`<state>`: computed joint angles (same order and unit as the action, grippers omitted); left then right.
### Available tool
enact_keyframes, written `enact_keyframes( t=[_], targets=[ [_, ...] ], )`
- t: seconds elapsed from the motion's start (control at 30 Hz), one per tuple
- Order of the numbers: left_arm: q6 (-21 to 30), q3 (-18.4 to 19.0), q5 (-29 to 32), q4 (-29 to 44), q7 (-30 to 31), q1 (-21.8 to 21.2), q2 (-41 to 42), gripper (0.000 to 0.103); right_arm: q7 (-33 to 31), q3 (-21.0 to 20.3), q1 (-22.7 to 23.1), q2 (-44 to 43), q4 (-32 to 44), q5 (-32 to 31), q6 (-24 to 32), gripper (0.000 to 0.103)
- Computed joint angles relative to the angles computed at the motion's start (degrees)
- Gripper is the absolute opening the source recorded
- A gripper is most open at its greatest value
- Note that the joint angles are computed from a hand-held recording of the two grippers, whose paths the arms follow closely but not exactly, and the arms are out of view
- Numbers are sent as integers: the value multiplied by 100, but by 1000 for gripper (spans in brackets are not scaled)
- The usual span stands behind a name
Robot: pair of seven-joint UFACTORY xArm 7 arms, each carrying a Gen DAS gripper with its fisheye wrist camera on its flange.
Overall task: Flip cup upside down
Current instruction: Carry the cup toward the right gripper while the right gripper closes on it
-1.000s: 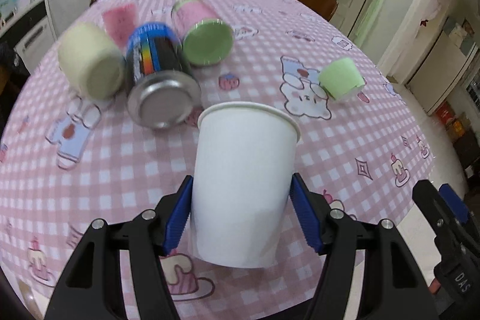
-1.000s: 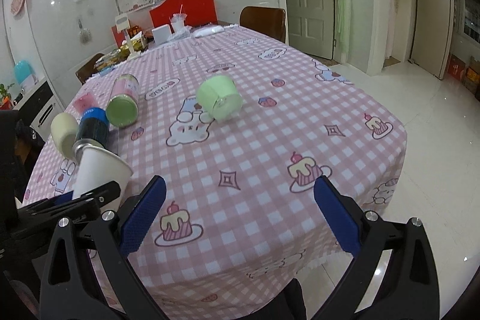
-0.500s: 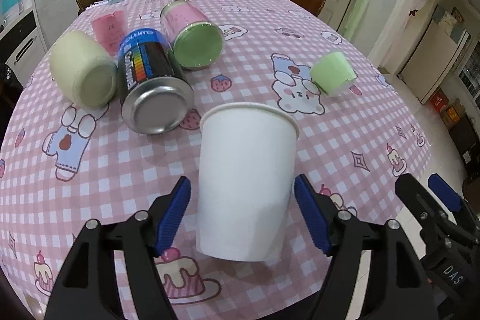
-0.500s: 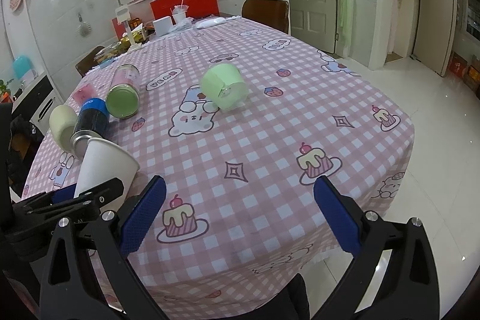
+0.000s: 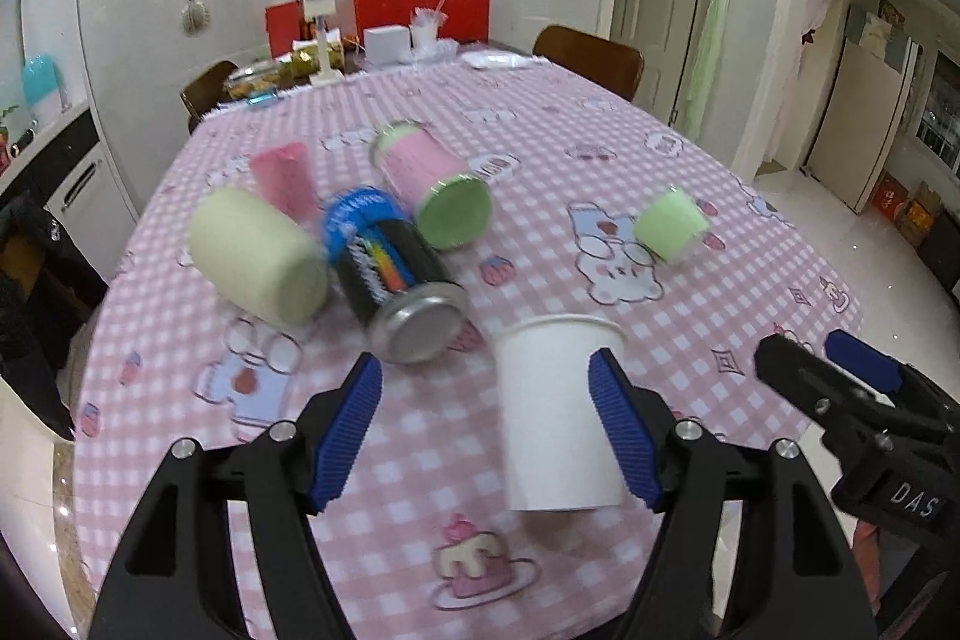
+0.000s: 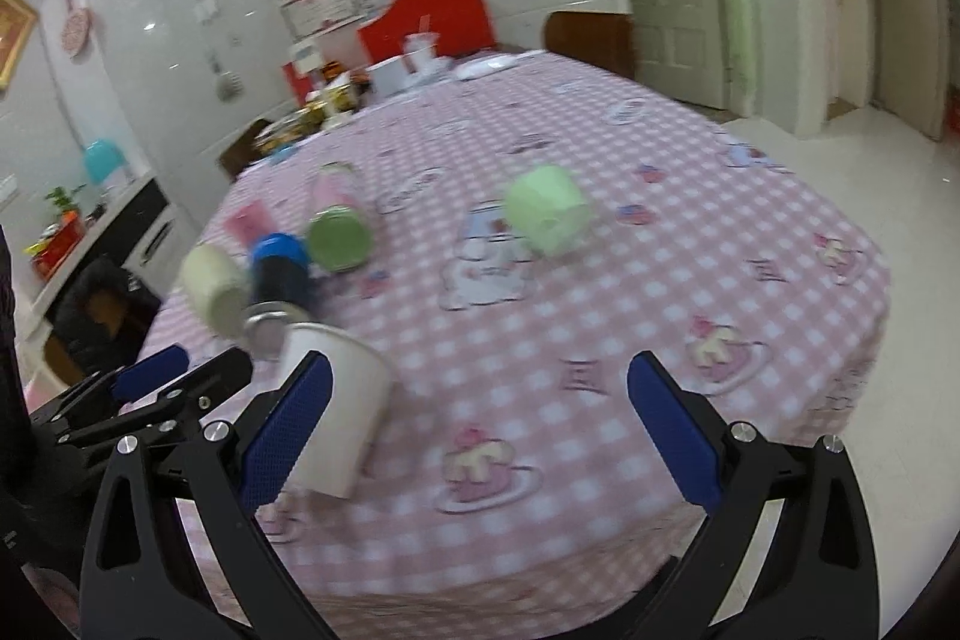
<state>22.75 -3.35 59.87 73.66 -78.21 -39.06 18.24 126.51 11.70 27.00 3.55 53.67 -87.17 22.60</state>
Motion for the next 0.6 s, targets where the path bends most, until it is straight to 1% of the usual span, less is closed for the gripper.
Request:
enact_keyframes(
  t=[0.1, 0.2, 0.27, 0.33, 0.4, 0.43, 0.5, 0.6],
  targets=[
    [-108, 45, 14, -184, 48, 132, -113, 71, -276, -25, 20, 455, 481, 165, -331, 95],
    [-260, 74, -47, -335, 137, 314, -143, 71, -612, -135, 124, 798, 802, 555, -568, 95],
    [-483, 90, -157, -450, 282, 459, -144, 71, -934, -210, 204, 1063, 1035, 977, -677, 95],
    [-679, 147, -219, -518, 393, 548, -113, 71, -1222, -276, 288, 1269, 1214, 1353, -710, 95],
    [-896, 248, -229, -586, 462, 616, -75, 71, -1642, -301, 343, 1475, 1392, 1787, -723, 95],
    [-989, 301, -224, -619, 465, 625, -66, 71, -1980, -263, 330, 1613, 1510, 2123, -718, 95],
    [-1266, 357, -387, -680, 631, 743, -8, 71, -2455, -228, 332, 1785, 1661, 2619, -647, 95],
    [-1553, 482, -698, -688, 915, 776, 111, 71, -2877, -265, 420, 1990, 1860, 3130, -487, 95]
  ],
)
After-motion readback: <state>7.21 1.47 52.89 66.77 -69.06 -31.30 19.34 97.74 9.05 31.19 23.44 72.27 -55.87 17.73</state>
